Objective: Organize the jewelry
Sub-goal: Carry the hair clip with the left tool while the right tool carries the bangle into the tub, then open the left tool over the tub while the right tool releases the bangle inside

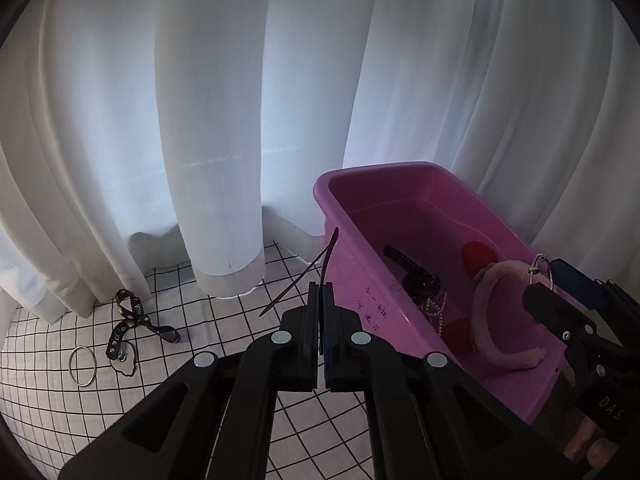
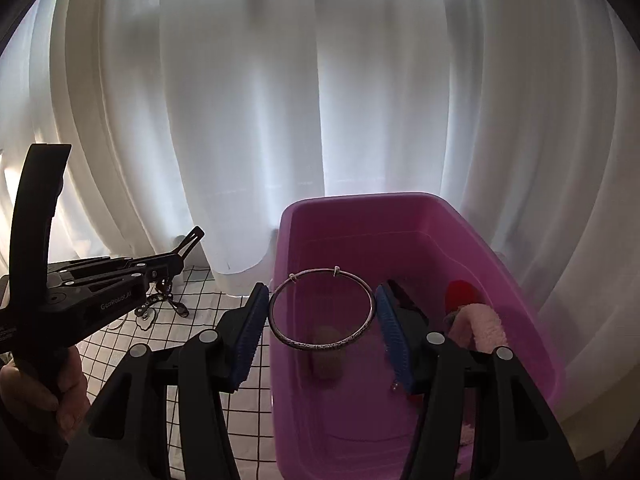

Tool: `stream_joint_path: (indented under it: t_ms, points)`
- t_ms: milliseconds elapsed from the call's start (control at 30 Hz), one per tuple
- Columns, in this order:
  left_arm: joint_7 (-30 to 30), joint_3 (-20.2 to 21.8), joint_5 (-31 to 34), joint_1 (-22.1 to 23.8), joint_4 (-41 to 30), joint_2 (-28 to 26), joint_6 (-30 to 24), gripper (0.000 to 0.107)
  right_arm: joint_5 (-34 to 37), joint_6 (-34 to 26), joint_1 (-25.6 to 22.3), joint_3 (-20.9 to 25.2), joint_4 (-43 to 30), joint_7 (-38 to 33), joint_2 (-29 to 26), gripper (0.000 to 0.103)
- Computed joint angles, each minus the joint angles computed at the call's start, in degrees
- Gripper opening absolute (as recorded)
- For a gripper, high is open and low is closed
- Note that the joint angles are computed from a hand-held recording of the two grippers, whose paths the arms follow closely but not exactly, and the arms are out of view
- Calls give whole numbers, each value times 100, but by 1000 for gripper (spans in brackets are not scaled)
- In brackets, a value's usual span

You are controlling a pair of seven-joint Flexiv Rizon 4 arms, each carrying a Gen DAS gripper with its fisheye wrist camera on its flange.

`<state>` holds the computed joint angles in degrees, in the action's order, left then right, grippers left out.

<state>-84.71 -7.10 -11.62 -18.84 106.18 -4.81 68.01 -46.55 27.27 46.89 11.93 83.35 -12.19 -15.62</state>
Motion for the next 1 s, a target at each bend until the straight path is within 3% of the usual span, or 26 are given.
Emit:
stream_joint_path:
  t_ms: [200, 433, 800, 900, 933, 1000]
  points:
    - [-385, -230, 346, -354, -993, -700, -565, 2, 359, 38, -420, 72, 496, -46, 386, 54]
    - [-972, -142, 762, -777, -1821, -1308, -1249, 2, 761, 428, -813, 139, 818, -223, 519, 53]
    - [-1685, 72, 1345, -1024, -2239, -1572, -1671, 2, 1105, 702, -1032, 149, 895, -604, 524, 54]
    - [-1743, 59, 1367, -1026, -2278, -1582, -1772, 3, 1240, 643, -1055, 142, 833, -673, 517, 62]
    - [-1766, 58, 1368, -1026, -2277, -1580, -1795, 5, 1278, 645, -1065, 139, 822, -672, 520, 66]
    - [-1835, 87, 1454, -1051, -2289, -1561, -1839, 20, 1297, 600, -1070, 128, 802, -643, 530, 67]
